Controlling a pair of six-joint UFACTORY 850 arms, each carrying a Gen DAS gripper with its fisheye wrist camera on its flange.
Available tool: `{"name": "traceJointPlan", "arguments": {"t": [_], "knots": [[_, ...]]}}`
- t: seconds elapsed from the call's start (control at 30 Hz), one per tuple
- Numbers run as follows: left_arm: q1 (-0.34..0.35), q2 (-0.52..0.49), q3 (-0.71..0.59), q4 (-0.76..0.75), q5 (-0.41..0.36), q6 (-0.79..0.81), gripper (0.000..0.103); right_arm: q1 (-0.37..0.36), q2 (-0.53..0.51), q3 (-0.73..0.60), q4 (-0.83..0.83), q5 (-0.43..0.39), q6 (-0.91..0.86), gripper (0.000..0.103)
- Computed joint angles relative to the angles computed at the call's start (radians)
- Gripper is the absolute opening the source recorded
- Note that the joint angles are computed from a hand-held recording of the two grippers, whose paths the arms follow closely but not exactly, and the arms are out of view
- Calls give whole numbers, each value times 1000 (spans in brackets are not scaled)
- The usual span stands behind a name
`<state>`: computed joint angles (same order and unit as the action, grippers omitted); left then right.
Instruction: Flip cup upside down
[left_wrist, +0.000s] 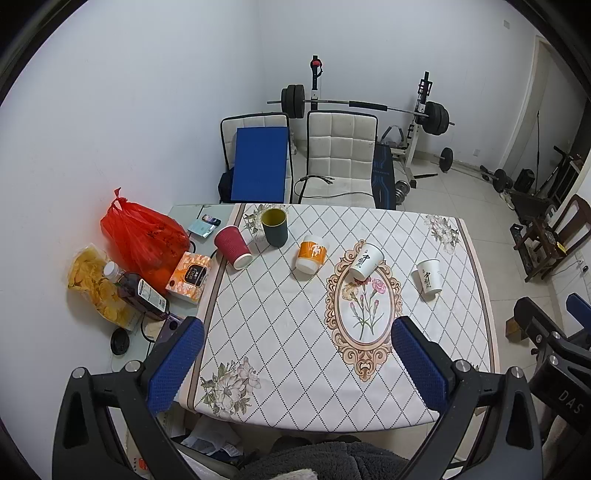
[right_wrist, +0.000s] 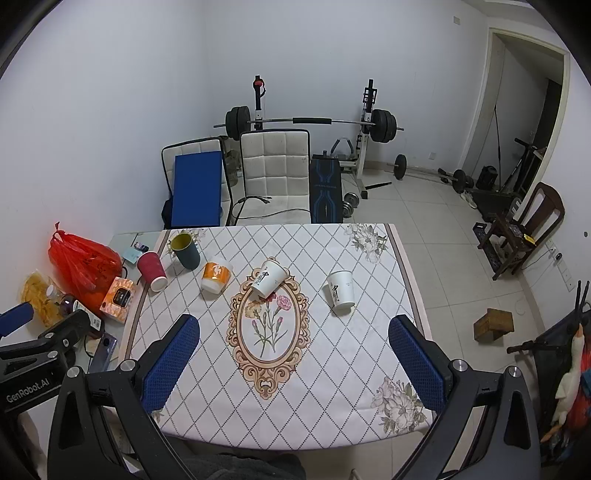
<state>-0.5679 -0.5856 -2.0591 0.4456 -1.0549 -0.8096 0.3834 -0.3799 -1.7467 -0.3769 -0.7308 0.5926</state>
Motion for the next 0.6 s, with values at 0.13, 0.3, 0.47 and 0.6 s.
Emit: {"name": "traceJointPlan", "arguments": {"t": [0.13, 0.3, 0.47, 0.6], "knots": [[0, -2, -4, -1, -1, -1, 103, 0, -1, -4, 2, -2, -2, 103], [1, -21, -42, -8, -29, 5, 103, -2, -4, -19, 15, -14, -18, 103], [7, -97, -123, -13, -88, -8, 103, -30, -25, -19, 81, -9, -69, 103], [10, -141, -125, 19, -116, -58, 103, -59, -78, -27, 155, -2, -142, 103]]}}
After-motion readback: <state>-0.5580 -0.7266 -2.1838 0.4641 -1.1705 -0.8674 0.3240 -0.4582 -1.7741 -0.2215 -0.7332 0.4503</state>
